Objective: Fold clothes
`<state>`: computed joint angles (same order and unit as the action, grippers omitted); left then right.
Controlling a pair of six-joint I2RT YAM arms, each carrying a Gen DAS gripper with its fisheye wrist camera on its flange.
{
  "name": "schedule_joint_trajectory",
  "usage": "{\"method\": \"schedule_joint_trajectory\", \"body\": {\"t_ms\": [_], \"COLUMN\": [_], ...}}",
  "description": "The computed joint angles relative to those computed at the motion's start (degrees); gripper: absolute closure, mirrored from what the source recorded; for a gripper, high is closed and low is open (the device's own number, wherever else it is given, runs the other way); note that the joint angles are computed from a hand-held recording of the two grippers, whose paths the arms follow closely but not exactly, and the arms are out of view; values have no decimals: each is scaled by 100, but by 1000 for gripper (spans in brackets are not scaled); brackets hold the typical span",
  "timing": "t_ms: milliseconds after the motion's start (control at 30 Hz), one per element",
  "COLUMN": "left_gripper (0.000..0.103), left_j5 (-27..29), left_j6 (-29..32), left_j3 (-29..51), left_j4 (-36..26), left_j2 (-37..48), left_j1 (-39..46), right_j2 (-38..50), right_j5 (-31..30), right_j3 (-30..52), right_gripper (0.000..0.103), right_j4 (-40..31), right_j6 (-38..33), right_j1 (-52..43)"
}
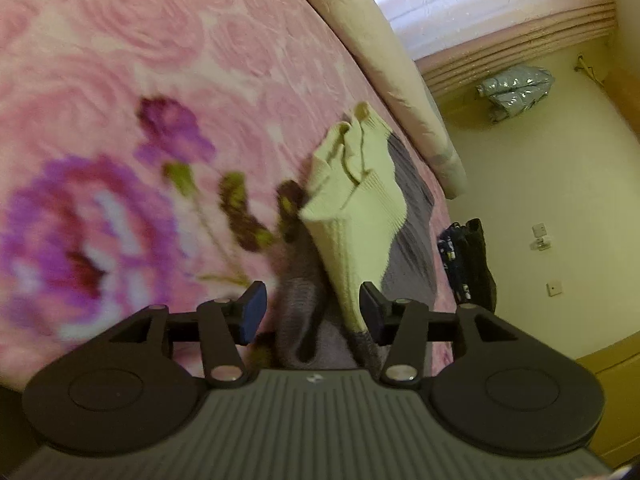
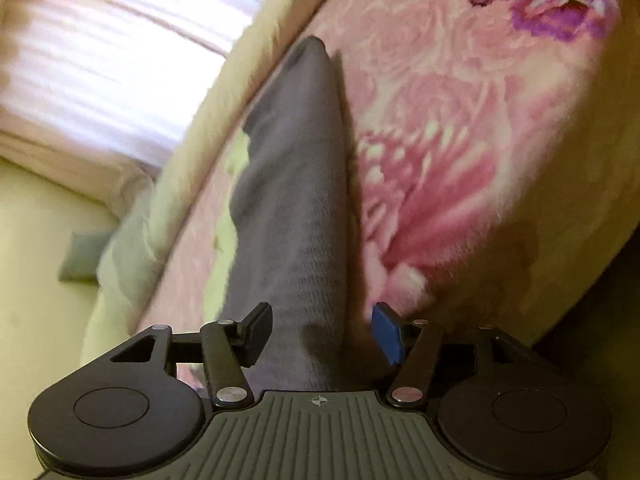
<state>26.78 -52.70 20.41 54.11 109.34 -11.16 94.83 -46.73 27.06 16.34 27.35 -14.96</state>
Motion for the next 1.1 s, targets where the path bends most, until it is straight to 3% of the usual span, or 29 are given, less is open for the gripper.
{"method": "schedule_joint_trajectory", "body": {"t_ms": [133, 200, 233, 267, 300, 333, 433, 467, 600, 700, 800, 900, 1000, 1100], "left_gripper": [51, 58, 76, 81, 82, 84, 84, 84, 78, 80, 80, 78, 71, 67], "left_j5": [-113, -240, -342, -422, -489, -453, -289, -386, -727, -1386, -1937, -1326, -553, -181], "left_j6": [-272, -357, -291, -232, -181, -183, -288, -233, 65, 732, 1620, 2135, 1899, 1663], "left_j3": [336, 513, 591, 540, 446, 276, -241, -256, -298, -379, 207, 1563, 2965, 4026], "left_j4": [399, 395, 260, 286, 384, 633, 1514, 1460, 926, -607, -2053, -2769, -3051, -3263], "left_j2": [571, 799, 828, 788, 734, 681, 676, 746, 575, -976, -1917, -1204, 79, 1082], "left_j1": [-238, -385, -462, -511, -549, -566, -660, -787, -981, -899, -888, -806, -734, -664], "right_j2": [548, 843, 949, 1041, 1060, 1064, 612, 570, 687, 58, -597, -478, 97, 713], "right_j5": [-319, -353, -272, -188, -98, -132, -309, -301, -87, 427, 1358, 1757, 1948, 1911], "right_j3": [-50, 22, 68, 133, 256, 321, 401, 466, 690, 469, 283, 522, 968, 1450], "right_gripper": [44, 45, 62, 78, 84, 88, 89, 89, 78, 59, 59, 59, 59, 59], "right_j4": [638, 832, 953, 1006, 793, 726, 86, -183, -1104, -1171, -671, -342, -12, 23], "right_j6": [201, 169, 262, 317, 220, 171, -388, -585, -1565, -1923, -2176, -2268, -1995, -1773], "right_j1": [-83, -49, 105, 247, 330, 322, 68, -21, -203, -213, 78, 432, 874, 890]}}
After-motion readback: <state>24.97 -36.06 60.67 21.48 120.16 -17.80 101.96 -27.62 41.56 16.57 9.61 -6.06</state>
